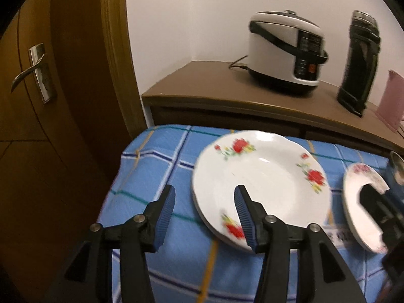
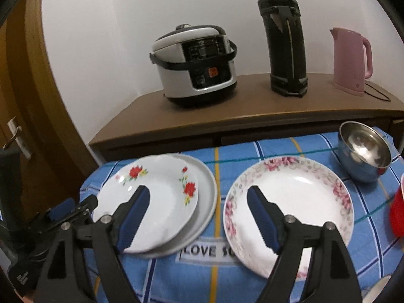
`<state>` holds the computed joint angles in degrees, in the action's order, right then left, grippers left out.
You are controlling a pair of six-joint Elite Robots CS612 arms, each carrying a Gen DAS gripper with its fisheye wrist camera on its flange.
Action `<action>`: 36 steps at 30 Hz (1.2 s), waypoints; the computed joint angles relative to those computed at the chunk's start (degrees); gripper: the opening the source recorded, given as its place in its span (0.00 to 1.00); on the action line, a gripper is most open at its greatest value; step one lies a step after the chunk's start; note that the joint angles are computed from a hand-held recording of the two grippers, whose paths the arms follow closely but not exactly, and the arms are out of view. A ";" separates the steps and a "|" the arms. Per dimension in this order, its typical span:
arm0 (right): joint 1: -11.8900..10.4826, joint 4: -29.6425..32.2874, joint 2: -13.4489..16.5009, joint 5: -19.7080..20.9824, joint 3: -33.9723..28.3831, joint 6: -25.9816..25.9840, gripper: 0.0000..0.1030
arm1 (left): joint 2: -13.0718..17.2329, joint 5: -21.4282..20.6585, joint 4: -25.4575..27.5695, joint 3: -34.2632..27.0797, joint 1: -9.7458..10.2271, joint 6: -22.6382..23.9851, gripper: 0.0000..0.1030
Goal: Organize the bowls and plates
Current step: 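Lower the red-flowered plate onto the grey plate and open the left gripper, then move the right gripper to the pink floral deep plate rim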
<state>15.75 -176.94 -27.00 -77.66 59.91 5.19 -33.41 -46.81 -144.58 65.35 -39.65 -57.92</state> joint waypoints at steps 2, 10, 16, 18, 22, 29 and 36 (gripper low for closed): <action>-0.23 0.65 -0.89 1.24 1.57 -0.80 0.78 | -0.35 -0.43 0.15 0.38 -0.54 -0.73 0.50; -1.75 -0.17 -5.09 3.80 9.11 -3.52 0.78 | -1.08 -3.56 -3.53 1.31 -2.15 -0.74 0.50; -4.12 -0.37 -7.74 5.42 13.25 -2.93 0.78 | -0.20 -3.31 -2.23 -0.83 -3.52 1.51 0.50; -4.94 -1.59 -8.59 4.95 14.87 -2.58 0.78 | 0.01 -4.00 -2.79 -1.17 -3.77 1.85 0.50; -6.41 -3.57 -9.62 4.54 17.17 -1.41 0.78 | 0.64 -4.70 -2.96 -2.32 -4.45 3.11 0.50; -8.41 -4.93 -10.17 4.39 18.89 0.24 0.76 | 2.14 -8.14 -2.39 -4.71 -4.77 4.01 0.50; -10.48 -3.52 -10.58 5.42 19.13 1.30 0.69 | 3.53 -8.90 -1.21 -7.57 -4.83 5.74 0.50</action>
<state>5.26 -180.46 -37.58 -72.24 79.05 6.49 -29.89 -55.71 -145.79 57.77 -44.49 -52.19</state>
